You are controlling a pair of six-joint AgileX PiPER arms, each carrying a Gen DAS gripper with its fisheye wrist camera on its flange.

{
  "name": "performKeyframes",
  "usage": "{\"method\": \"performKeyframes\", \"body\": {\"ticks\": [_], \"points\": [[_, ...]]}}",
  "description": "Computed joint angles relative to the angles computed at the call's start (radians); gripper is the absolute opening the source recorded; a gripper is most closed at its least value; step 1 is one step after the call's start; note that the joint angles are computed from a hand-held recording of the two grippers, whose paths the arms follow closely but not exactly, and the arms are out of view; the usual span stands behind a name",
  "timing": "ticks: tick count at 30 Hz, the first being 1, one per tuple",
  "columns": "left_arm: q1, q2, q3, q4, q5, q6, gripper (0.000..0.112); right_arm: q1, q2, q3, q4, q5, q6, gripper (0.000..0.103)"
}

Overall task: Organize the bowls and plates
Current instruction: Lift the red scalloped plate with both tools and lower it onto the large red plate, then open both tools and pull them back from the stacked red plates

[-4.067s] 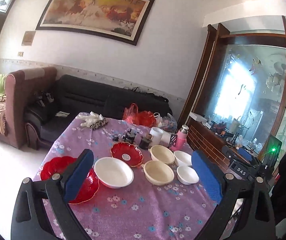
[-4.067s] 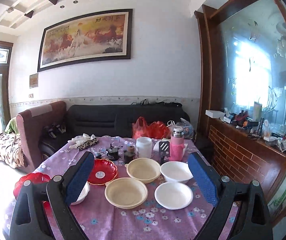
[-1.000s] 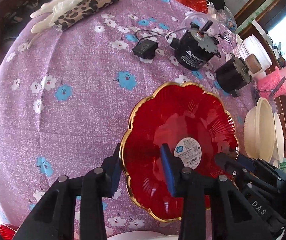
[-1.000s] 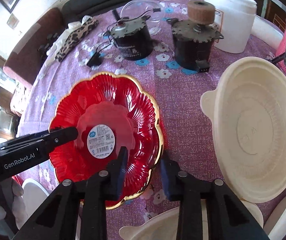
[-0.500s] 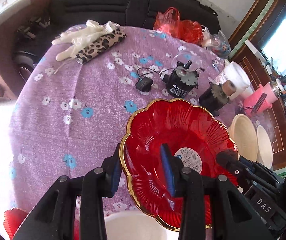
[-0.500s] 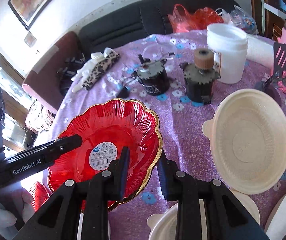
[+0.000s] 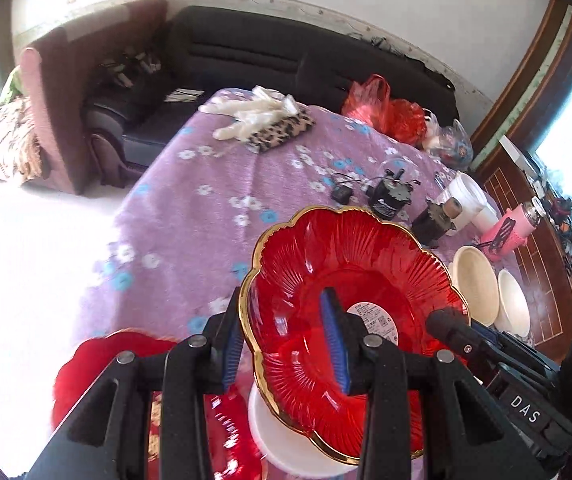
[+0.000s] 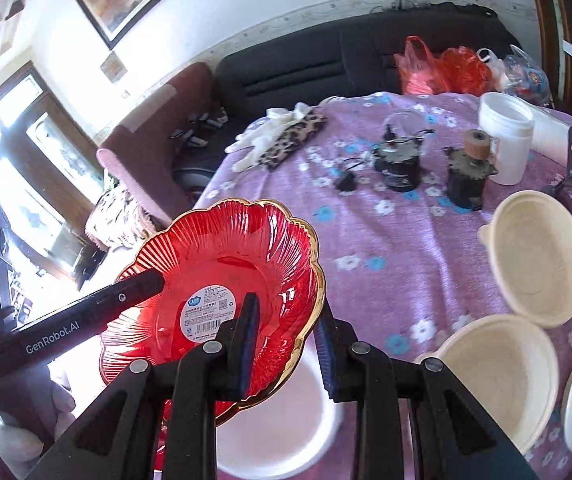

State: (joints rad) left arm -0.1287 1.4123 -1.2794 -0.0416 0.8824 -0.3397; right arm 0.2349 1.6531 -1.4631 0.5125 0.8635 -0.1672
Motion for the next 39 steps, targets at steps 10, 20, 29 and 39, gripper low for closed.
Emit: {"method": "performKeyframes", "body": {"ticks": [10, 20, 29, 39], "points": [[0.317, -0.338, 0.311, -0.109, 0.015, 0.198, 0.036, 0.313, -0.072, 0.137, -0.092, -0.103, 0.15, 0.03], [0.698, -0.355, 0.566, -0.415, -0.04, 0.614, 0.036, 0.501, 0.05, 0.232, -0.136, -0.217, 0.236, 0.03], [0.735, -0.379, 0.726, -0.548, -0.153, 0.757, 0.036, 0.527, 0.081, 0.262, -0.247, -0.291, 0.304, 0.03], [0.788, -0.408, 0.731, -0.623, -0.094, 0.823, 0.059, 0.523, 0.078, 0.27, -0.208, -0.329, 0.261, 0.042]]}}
